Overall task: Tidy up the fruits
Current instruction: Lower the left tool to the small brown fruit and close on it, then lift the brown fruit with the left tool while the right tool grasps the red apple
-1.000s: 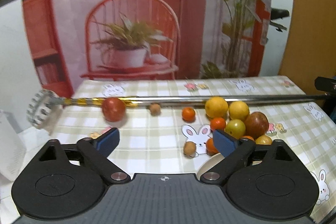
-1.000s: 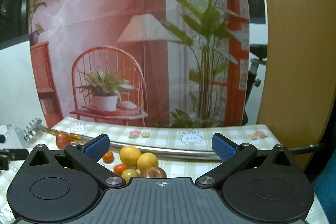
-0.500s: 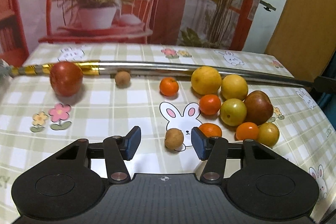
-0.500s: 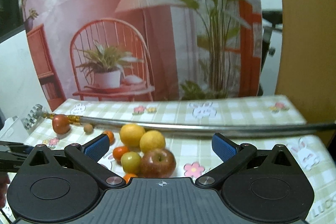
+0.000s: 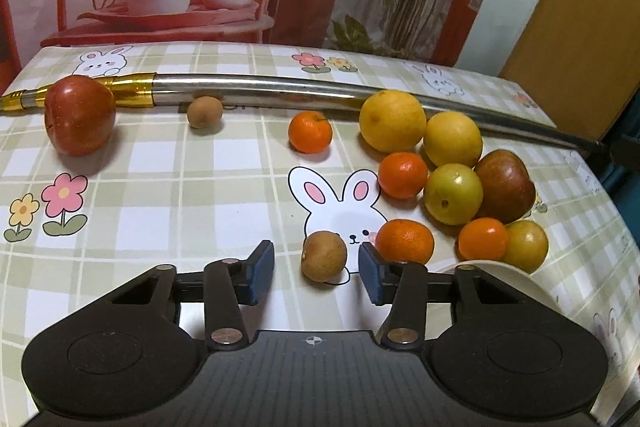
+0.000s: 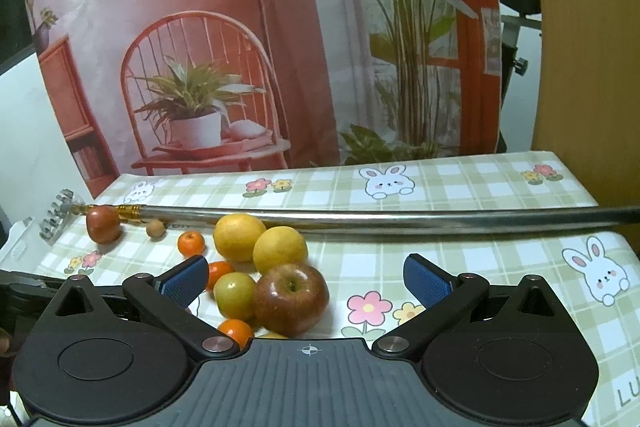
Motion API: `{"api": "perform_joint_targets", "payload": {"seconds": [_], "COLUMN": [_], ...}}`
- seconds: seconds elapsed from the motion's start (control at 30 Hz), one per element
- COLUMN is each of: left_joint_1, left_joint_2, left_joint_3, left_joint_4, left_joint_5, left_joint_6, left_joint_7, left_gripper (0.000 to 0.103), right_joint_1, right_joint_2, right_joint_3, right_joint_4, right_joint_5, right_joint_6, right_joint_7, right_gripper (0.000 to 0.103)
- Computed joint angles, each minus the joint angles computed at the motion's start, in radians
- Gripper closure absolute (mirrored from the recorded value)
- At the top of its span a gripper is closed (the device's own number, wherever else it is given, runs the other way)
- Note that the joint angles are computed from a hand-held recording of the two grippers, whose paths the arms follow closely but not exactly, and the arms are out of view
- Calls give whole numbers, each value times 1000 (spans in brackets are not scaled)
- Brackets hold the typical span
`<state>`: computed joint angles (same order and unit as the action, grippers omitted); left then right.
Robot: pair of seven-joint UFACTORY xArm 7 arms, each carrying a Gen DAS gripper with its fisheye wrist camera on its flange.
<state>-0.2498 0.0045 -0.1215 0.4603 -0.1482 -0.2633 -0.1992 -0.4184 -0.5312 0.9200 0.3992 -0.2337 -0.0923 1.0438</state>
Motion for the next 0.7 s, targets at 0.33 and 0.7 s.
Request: {"api": "perform_joint_targets", "payload": {"seconds": [0.33, 0.7], "left_joint_1": [-63, 27], "left_joint_2": [13, -149], "left_joint_3": [-2, -131], "left_joint_4": [13, -106], "left_joint_5": [-232, -388], "left_joint_6": [-8, -30], "left_joint_7": [204, 219], "left_gripper": [76, 76], "right_joint_1": [14, 68], "right_joint_2": [11, 109], "right_joint_3": [-15, -68], "right_joint_4": [-10, 8], "right_joint_5": [27, 55], "right_joint_6": [-15, -50], "right_joint_7": [13, -41], "right_gripper": [0, 0]}}
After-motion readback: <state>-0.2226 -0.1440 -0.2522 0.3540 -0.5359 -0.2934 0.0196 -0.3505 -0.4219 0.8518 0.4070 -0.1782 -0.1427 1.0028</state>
